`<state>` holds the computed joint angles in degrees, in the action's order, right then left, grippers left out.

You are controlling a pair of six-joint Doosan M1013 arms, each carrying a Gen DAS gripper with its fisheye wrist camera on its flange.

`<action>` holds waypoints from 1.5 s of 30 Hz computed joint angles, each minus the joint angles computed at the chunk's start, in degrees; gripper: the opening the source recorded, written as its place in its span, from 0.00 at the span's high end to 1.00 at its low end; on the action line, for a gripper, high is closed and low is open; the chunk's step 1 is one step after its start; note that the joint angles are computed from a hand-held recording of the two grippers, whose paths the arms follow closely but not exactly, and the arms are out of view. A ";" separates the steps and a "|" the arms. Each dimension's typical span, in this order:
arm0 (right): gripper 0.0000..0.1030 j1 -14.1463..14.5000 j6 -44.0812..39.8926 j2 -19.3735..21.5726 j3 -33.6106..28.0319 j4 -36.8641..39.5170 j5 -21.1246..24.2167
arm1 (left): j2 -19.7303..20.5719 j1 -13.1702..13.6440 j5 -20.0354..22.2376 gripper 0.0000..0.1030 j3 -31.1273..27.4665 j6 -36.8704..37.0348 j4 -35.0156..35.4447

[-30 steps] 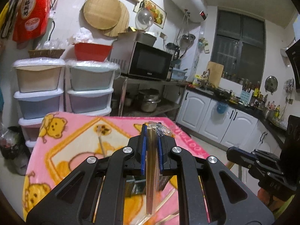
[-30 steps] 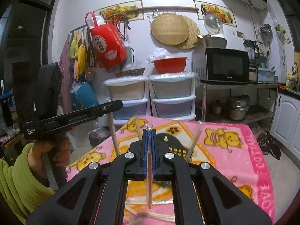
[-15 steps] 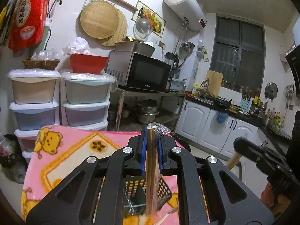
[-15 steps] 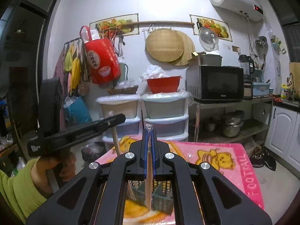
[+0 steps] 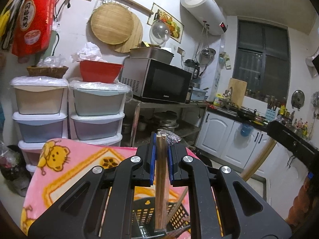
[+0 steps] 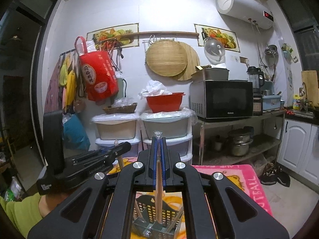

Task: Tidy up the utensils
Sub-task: 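Lift the chopsticks with the left gripper and carry them above the caddy, then drop the chopsticks into the caddy and open the left gripper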

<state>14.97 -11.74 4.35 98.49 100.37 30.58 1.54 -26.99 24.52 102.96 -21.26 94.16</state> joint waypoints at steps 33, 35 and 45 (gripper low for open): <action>0.96 1.47 3.77 5.72 -0.65 -2.56 -4.96 | 3.30 1.35 -1.63 0.94 2.66 -6.59 4.17; 0.96 1.43 3.82 5.78 -0.42 -2.26 -5.01 | 3.31 1.42 -1.79 0.94 2.81 -6.51 3.89; 0.79 0.64 8.33 5.57 0.49 -4.29 -4.87 | 2.83 1.79 -2.84 0.94 3.55 -4.03 0.73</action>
<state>15.61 -3.41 9.92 98.98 96.07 25.70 4.37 -25.20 21.68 106.51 -25.29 94.88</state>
